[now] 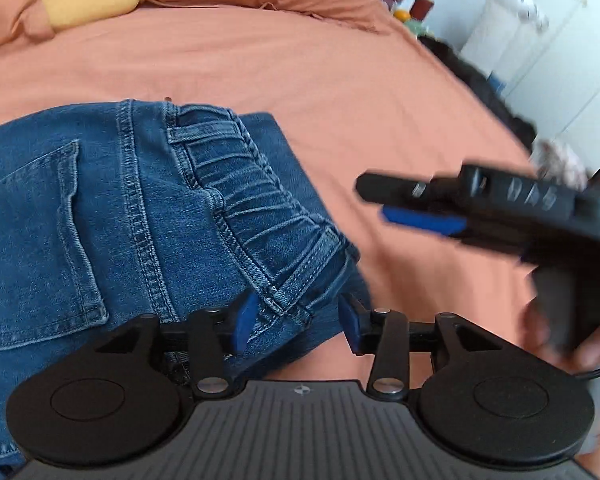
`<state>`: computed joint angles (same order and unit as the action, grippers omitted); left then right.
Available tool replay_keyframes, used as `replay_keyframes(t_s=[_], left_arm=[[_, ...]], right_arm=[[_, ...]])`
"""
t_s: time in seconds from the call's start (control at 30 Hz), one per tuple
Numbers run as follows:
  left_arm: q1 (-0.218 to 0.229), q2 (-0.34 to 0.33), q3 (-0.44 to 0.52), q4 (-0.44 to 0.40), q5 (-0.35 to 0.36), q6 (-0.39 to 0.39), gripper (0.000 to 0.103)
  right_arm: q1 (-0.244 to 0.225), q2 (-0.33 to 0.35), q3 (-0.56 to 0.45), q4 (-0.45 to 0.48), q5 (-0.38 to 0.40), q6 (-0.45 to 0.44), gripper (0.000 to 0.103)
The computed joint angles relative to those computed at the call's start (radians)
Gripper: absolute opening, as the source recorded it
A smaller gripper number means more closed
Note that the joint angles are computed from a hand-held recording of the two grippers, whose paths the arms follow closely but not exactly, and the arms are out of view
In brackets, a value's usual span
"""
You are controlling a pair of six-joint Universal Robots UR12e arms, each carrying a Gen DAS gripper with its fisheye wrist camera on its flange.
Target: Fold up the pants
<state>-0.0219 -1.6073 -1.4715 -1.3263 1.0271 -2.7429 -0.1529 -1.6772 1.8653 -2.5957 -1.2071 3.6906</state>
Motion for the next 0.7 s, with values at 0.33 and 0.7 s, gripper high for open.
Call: replay_keyframes(t_s=[0.33, 0.7], left_arm=[[0.123, 0.017, 0.014, 0.071, 0.008, -0.035, 0.056], [0.239, 0.037, -0.010, 0.104, 0.102, -0.169, 0.056]], right_arm=[[0.009, 0.094, -0.042, -0.085, 0.062, 0.087, 0.042], [0.052, 0.124, -0.104, -0.021, 0.079, -0.015, 0.003]])
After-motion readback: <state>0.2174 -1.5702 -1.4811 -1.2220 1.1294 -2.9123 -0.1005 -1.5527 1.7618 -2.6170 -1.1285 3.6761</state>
